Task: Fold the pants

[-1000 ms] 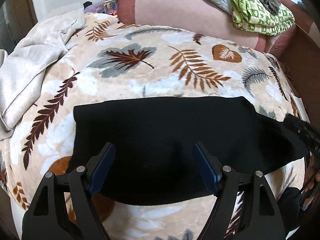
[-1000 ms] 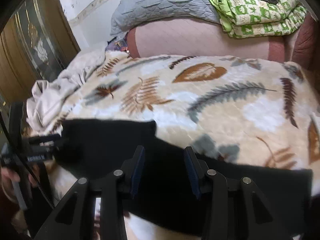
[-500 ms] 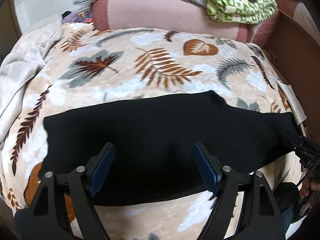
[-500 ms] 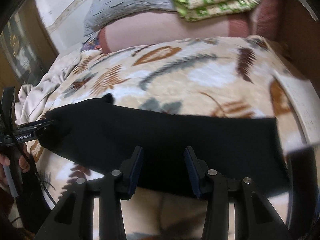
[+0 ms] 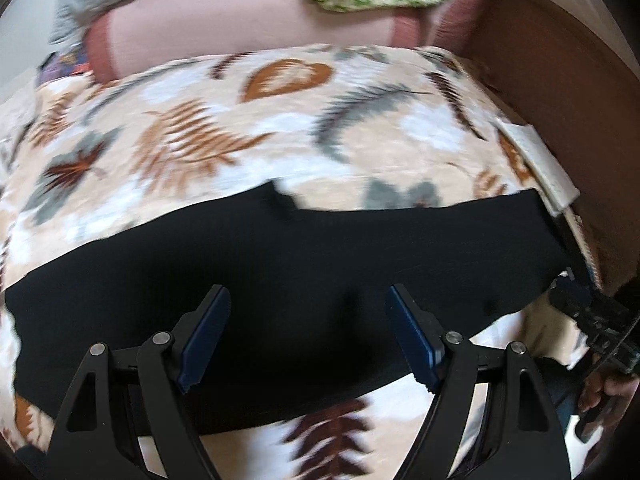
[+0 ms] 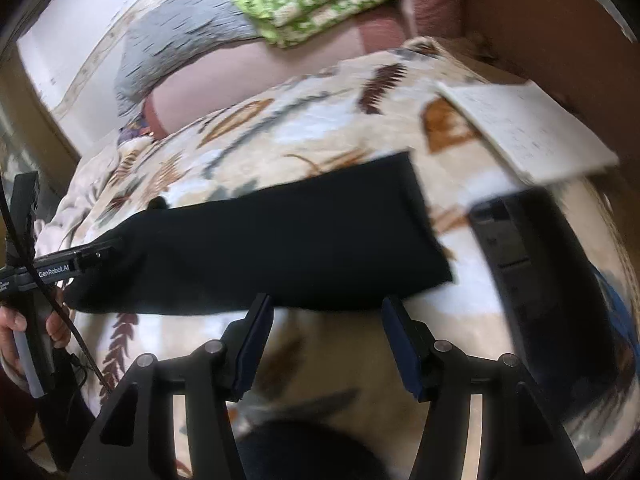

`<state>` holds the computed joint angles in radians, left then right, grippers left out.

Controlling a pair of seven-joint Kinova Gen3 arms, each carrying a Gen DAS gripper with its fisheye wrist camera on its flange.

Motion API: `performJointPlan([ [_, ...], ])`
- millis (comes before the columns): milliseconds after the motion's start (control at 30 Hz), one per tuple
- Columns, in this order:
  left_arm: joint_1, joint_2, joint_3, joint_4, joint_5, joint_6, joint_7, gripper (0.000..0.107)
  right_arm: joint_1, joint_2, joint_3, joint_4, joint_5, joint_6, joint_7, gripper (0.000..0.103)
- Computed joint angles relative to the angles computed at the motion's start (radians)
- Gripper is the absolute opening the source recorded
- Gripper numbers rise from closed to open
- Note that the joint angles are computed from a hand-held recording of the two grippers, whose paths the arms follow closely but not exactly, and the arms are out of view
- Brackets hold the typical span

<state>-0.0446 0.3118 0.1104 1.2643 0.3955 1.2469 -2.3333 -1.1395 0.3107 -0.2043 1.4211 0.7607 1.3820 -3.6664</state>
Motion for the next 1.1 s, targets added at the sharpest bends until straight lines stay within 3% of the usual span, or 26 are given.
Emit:
performJointPlan([
  [267, 0.105, 0.082, 0.059, -0.116, 0.006, 0.112, 0.042, 0.080, -0.007, -0.034, -0.016, 0.105, 0.048, -0.045, -0.149, 0.059],
  [500, 0.237, 0.208, 0.102, -0.303, -0.032, 0.239, 0.049, 0.080, 0.010, -0.057, -0.032, 0.187, 0.127, -0.107, -0.218, 0.064],
  [667, 0.314, 0.297, 0.125, -0.438, -0.040, 0.330, 0.021, 0.082, 0.015, -0.093, -0.049, 0.292, 0.223, -0.167, -0.358, 0.064],
  [800, 0.393, 0.329, 0.115, -0.464, -0.095, 0.336, -0.021, 0.082, 0.027, -0.112, -0.071, 0.367, 0.308, -0.207, -0.478, 0.065],
  [900, 0.405, 0.322, 0.117, -0.425, -0.086, 0.284, -0.043, 0.082, 0.055, -0.115, -0.082, 0.379, 0.325, -0.234, -0.472, 0.064],
  [933, 0.401, 0.315, 0.121, -0.405, -0.078, 0.264, -0.056, 0.082, 0.065, -0.113, -0.083, 0.375, 0.319, -0.241, -0.452, 0.063],
  [1000, 0.393, 0.299, 0.127, -0.367, -0.066, 0.229, -0.083, 0.082, 0.085, -0.108, -0.080, 0.357, 0.288, -0.242, -0.402, 0.050],
  [1033, 0.387, 0.295, 0.129, -0.354, -0.058, 0.217, -0.093, 0.082, 0.092, -0.105, -0.079, 0.351, 0.272, -0.234, -0.396, 0.027],
  [1067, 0.385, 0.296, 0.130, -0.354, -0.054, 0.216, -0.095, 0.082, 0.105, -0.109, -0.083, 0.361, 0.265, -0.243, -0.407, 0.018],
  [1100, 0.381, 0.299, 0.129, -0.364, -0.051, 0.226, -0.090, 0.080, 0.100, -0.119, -0.073, 0.377, 0.274, -0.260, -0.434, 0.015],
])
